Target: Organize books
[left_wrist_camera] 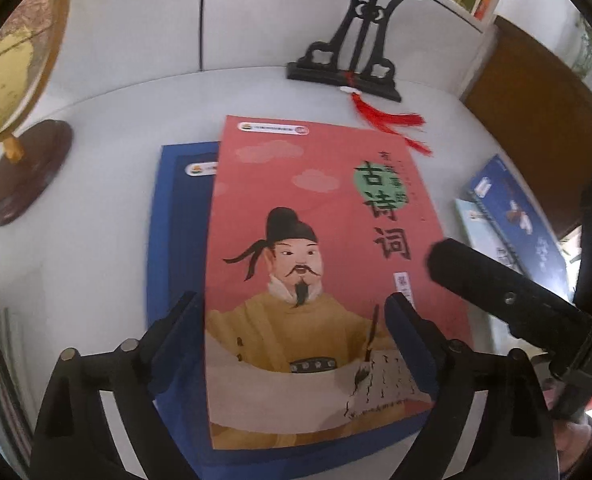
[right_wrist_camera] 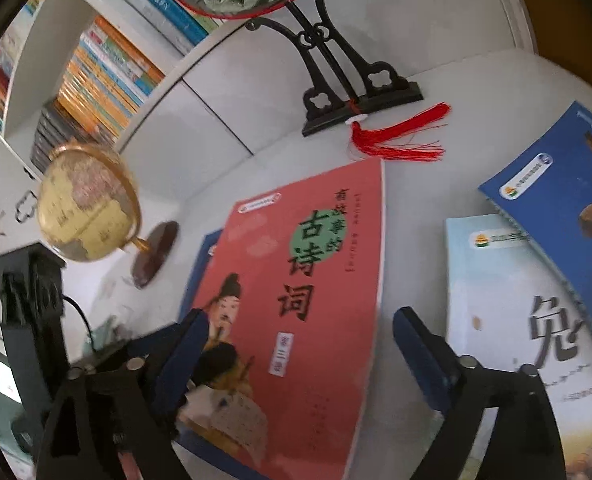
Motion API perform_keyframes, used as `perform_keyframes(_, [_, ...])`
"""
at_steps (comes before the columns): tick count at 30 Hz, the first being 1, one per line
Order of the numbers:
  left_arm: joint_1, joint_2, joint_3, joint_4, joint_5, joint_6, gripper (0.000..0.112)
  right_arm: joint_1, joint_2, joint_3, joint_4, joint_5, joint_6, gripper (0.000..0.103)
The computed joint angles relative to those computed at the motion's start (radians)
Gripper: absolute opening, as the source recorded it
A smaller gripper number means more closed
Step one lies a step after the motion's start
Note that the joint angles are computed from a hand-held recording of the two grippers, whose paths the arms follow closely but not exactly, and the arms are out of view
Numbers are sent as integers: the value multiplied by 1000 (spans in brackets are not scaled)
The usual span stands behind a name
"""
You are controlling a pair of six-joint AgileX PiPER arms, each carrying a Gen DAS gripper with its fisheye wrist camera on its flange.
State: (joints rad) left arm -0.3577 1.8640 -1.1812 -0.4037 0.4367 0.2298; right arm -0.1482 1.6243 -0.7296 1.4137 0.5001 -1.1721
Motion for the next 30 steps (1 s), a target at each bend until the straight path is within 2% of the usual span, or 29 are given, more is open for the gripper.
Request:
perform_keyframes(1, [2, -1, 3, -14, -3, 10, 92, -11, 15, -5, 29, 36, -25, 97])
perform_keyframes(3, [18, -5, 11, -90, -2, 72, 92, -7, 20, -7, 49, 44, -35, 103])
perform_keyframes(5, [51, -12, 28, -229, 10, 170, 91, 2, 19, -16, 25, 39, -1, 103])
perform_keyframes(8, [86, -14, 38, -355, 30, 270, 91, -29, 27, -26, 9, 96, 19, 103])
perform_keyframes(11, [89, -14, 36, -359, 36, 274, 91, -47, 30, -31, -17, 133, 31, 103])
perform_keyframes(17, [93, -16, 35, -362, 54, 260, 91, -40, 25, -26, -31, 118, 37, 103])
perform_keyframes(19, [97, -27, 46, -347, 59, 238, 89, -51, 17, -16, -27, 136, 38, 103])
perform_keyframes(22, [104, -59, 84, -325, 64, 203, 89, -117, 11, 19, 27, 229, -4, 91])
perform_keyframes(24, [105, -86, 115, -295, 66, 167, 89, -147, 1, 45, 27, 259, -9, 71])
perform_keyframes(25, [102, -99, 130, -267, 68, 138, 89, -153, -8, 57, 11, 256, -1, 67])
perform_keyframes(26, [97, -114, 145, -235, 69, 105, 89, -162, -18, 71, -6, 264, 4, 63])
perform_keyframes(28, [89, -140, 171, -182, 73, 50, 86, -189, -21, 92, 0, 310, -16, 61])
perform_keyframes(30, [82, -167, 198, -121, 76, -15, 85, -187, -32, 106, -8, 310, -10, 60])
